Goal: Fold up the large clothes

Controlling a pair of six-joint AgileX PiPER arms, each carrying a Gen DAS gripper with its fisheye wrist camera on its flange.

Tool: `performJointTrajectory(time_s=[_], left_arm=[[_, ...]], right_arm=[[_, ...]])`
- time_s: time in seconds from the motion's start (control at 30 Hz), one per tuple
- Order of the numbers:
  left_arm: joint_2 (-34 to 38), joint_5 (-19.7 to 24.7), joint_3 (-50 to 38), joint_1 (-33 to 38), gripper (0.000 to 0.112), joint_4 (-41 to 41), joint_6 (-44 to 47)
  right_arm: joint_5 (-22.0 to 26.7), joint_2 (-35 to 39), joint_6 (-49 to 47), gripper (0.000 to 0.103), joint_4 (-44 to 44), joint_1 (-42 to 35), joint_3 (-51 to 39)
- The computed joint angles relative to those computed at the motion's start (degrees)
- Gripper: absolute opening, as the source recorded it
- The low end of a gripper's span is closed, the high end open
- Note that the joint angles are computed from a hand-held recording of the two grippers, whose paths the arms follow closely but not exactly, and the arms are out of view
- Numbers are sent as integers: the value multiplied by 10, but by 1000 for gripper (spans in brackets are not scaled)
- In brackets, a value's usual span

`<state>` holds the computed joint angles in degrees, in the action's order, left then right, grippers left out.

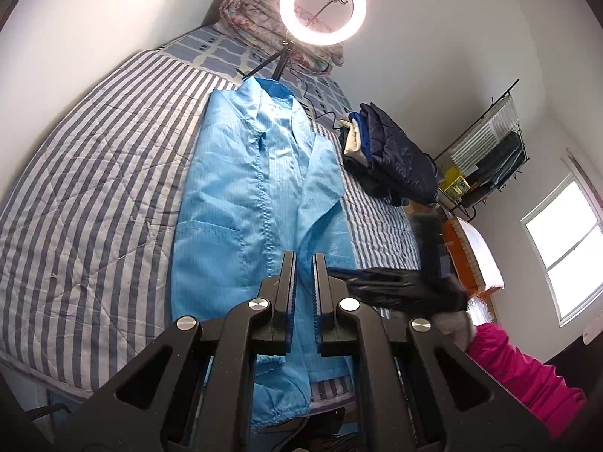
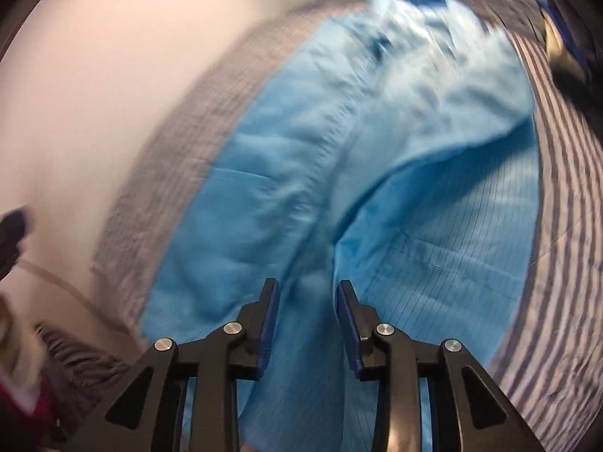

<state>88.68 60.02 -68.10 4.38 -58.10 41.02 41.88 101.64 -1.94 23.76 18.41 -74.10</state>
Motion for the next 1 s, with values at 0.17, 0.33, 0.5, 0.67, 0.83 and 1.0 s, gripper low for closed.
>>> performJointTrajectory(time_s=[0.17,0.33,0.5,0.67,0.83,1.0], left_arm=[[0,-7,-4,-10,5,-1,0],[9,-29,-11,-24,5,18,-18],[28,-43,-23,-38,5,43,-41],[43,-38,-34,-46,5,40,-47],[61,-27,-50,-53,5,42,-60],[75,-22,-64,-55,5,39,-67]], right_arm=[[0,-71,-87,33,87,-108,36],[3,-40,-78,25,86,-195,-20],[22,55,-56,9,77,-257,-132],[29,175,-46,4,83,-274,-244],[43,271,-39,4,95,-280,-345],[95,344,-58,4,151,-292,-435]])
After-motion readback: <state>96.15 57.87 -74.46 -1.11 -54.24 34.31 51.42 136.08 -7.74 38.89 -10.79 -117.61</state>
